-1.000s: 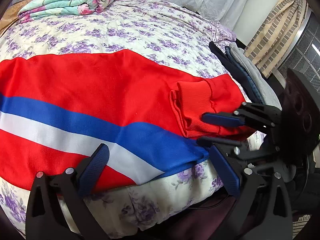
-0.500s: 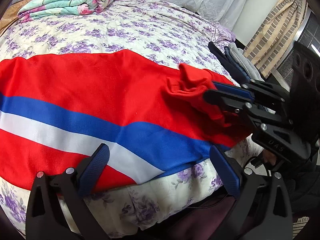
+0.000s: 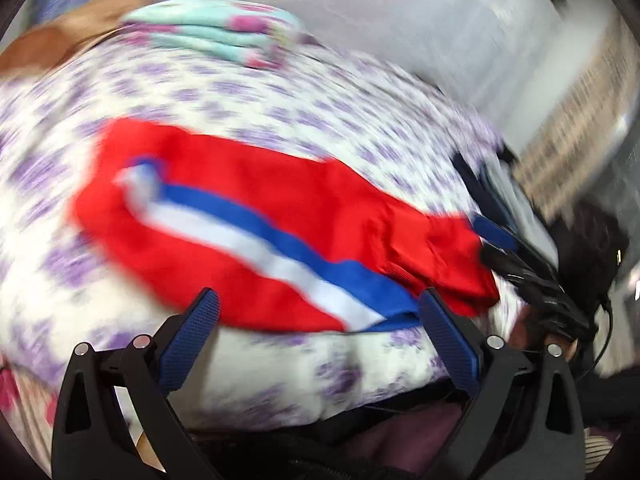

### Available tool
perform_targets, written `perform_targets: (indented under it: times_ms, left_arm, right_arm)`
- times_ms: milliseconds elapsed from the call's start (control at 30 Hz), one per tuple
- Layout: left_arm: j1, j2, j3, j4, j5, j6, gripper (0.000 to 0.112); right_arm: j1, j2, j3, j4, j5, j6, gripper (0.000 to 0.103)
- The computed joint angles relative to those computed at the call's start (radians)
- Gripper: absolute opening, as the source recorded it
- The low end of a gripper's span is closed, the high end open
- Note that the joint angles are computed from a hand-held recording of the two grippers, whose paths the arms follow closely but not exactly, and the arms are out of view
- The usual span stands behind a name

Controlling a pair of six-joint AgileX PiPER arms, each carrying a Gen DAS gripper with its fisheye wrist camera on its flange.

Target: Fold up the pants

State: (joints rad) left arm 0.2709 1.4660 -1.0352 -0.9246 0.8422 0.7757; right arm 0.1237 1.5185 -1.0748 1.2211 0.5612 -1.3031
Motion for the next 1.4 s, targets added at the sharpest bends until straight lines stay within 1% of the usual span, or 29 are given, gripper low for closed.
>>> perform_targets:
  times_ms: [33,100,167,233,267,333,400,433,467,500,567,633,667,700,733,767,800,833,867,900,1000,1067,1133,1167,1200,1233,1300,1333,1400]
  left_arm:
    - [0.064,0.016,0.013,-0.053,0.025,0.018,0.097]
    - [0.149,0.084,0.010,-0.116,0.062,-0.009,0.097]
    - [0.203,0.165,-0.004,-0.215,0.121,0.021,0.097]
    - [0.223,0.218,-0.018,-0.308,0.128,0.041,0.097]
    - [0.220,0.235,-0.033,-0.341,0.124,0.049,0.097]
    - [0.194,0.260,-0.076,-0.355,0.066,0.027,0.097]
    - [0.186,0.309,-0.118,-0.377,0.038,-0.024,0.097]
    - [0.183,0.307,-0.121,-0.386,0.023,-0.029,0.097]
    - [0.170,0.300,-0.121,-0.398,0.006,-0.027,0.096]
    - [0.165,0.297,-0.121,-0.402,0.000,-0.024,0.091]
    - [0.142,0.287,-0.112,-0.412,-0.007,-0.006,0.041]
    - [0.132,0.276,-0.097,-0.414,-0.012,0.017,0.023]
    - [0.127,0.263,-0.086,-0.415,-0.029,0.027,0.022]
    - [0.118,0.259,-0.084,-0.418,-0.043,0.035,0.022]
    - [0.117,0.253,-0.081,-0.415,-0.046,0.042,0.021]
    - [0.115,0.245,-0.077,-0.420,-0.050,0.050,0.020]
    - [0.111,0.231,-0.072,-0.420,-0.060,0.061,0.020]
    - [0.107,0.217,-0.068,-0.420,-0.068,0.073,0.018]
    - [0.099,0.191,-0.059,-0.414,-0.084,0.085,0.017]
    - [0.083,0.164,-0.052,-0.401,-0.111,0.091,0.017]
    - [0.014,0.084,-0.044,-0.336,-0.190,0.092,0.015]
    - [-0.057,0.037,-0.058,-0.259,-0.246,0.058,0.015]
    - [-0.116,0.030,-0.100,-0.112,-0.276,-0.075,0.015]
    - [-0.126,0.047,-0.127,-0.030,-0.272,-0.174,0.016]
    - [-0.108,0.073,-0.149,0.013,-0.249,-0.253,0.016]
    - [-0.076,0.100,-0.160,0.015,-0.222,-0.298,0.017]
    - [-0.001,0.147,-0.154,-0.042,-0.183,-0.324,0.028]
    - [0.064,0.195,-0.147,-0.120,-0.129,-0.309,0.034]
    - [0.121,0.252,-0.126,-0.224,-0.083,-0.279,0.051]
  right_arm:
    - [-0.019,-0.014,0.011,0.045,0.012,-0.029,0.068]
    - [-0.030,-0.026,0.017,0.042,0.014,-0.022,0.068]
    - [-0.026,-0.031,0.023,0.013,0.019,-0.004,0.068]
    - [-0.021,-0.043,0.039,-0.006,0.015,0.001,0.068]
    - [-0.021,-0.053,0.054,-0.001,0.012,-0.011,0.068]
    - [-0.024,-0.075,0.072,0.000,0.005,-0.015,0.068]
    - [-0.044,-0.092,0.087,0.023,0.003,-0.034,0.068]
    - [-0.050,-0.099,0.096,0.030,-0.003,-0.040,0.068]
    - [-0.055,-0.104,0.102,0.024,-0.021,-0.032,0.064]
    - [-0.059,-0.107,0.106,-0.010,-0.052,0.008,0.053]
    - [-0.071,-0.092,0.091,-0.113,-0.072,0.121,0.046]
    - [-0.111,-0.060,0.079,-0.124,-0.032,0.158,0.043]
    - [-0.129,-0.041,0.076,-0.096,-0.003,0.143,0.043]
    - [-0.127,-0.031,0.071,-0.106,-0.001,0.152,0.043]
    - [-0.113,-0.016,0.058,-0.157,-0.014,0.194,0.043]
    - [-0.091,0.015,0.035,-0.247,-0.029,0.272,0.043]
    - [-0.073,0.087,0.005,-0.328,-0.029,0.352,0.044]
    - [-0.077,0.130,-0.017,-0.368,-0.006,0.405,0.044]
    - [-0.092,0.133,-0.026,-0.369,0.014,0.419,0.043]
    - [-0.107,0.114,-0.016,-0.330,0.024,0.393,0.043]
    - [-0.192,0.048,0.051,-0.064,0.056,0.165,0.044]
    - [-0.240,0.013,0.078,0.012,0.053,0.114,0.044]
    - [-0.295,-0.001,0.090,0.049,0.073,0.104,0.045]
    - [-0.313,-0.003,0.093,0.046,0.076,0.112,0.045]
    - [-0.327,0.002,0.087,0.043,0.087,0.120,0.045]
    - [-0.341,0.011,0.086,0.050,0.103,0.112,0.045]
    - [-0.359,0.013,0.082,0.052,0.121,0.100,0.046]
    - [-0.365,0.009,0.089,0.056,0.126,0.088,0.046]
    - [-0.373,0.003,0.100,0.059,0.136,0.078,0.047]
